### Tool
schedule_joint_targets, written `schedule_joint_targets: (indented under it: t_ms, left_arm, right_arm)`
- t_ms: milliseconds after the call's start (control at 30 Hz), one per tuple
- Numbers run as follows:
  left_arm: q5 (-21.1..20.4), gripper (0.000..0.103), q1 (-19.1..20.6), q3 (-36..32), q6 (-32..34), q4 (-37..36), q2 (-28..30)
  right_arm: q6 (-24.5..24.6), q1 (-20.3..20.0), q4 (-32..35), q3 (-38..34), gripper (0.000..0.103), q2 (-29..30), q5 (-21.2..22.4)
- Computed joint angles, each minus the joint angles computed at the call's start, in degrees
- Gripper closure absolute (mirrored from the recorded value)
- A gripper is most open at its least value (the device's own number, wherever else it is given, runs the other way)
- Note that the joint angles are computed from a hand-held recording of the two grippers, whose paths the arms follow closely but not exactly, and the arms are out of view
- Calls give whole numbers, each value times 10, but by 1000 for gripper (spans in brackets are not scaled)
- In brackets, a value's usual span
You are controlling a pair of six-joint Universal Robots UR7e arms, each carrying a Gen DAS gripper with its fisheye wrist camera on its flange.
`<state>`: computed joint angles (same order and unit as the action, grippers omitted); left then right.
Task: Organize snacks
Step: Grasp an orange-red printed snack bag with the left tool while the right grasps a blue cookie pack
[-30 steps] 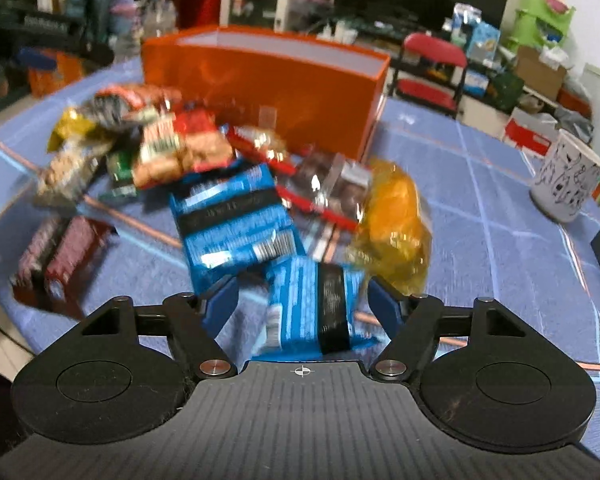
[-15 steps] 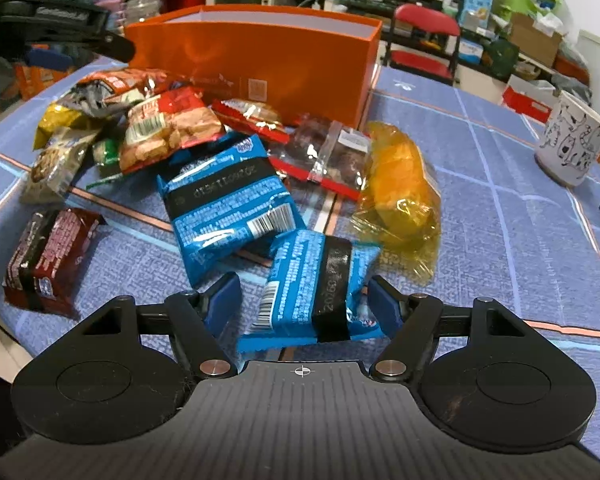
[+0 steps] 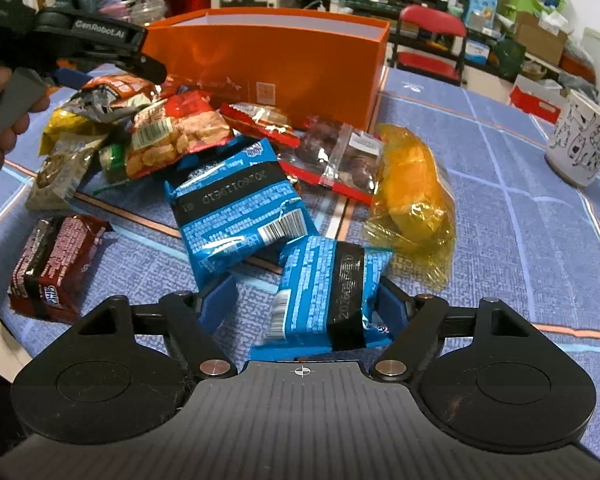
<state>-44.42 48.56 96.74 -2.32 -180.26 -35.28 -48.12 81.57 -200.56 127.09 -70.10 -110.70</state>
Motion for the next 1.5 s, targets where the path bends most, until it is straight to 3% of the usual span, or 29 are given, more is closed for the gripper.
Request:
schedule_joint_targets:
  t_ms: [500, 1167, 1200, 1267, 1500]
  left_arm:
    - [6, 1, 1, 10, -11, 3, -10]
    - [14, 5, 2, -4, -14, 20, 3]
    - [18, 6, 2, -4, -16, 20, 3]
    - [20, 20, 4, -6, -24, 28, 2]
    - [7, 29, 5, -6, -35, 52, -4]
  right_arm:
    - [40, -1, 31, -8, 40, -6, -5]
    - [46, -2, 33, -11, 38, -5, -4]
    - [47, -2, 33, -12, 38, -5, -4]
    - [48, -1, 33, -12, 39, -4, -5]
    - [48, 1, 38, -10, 48, -7, -4]
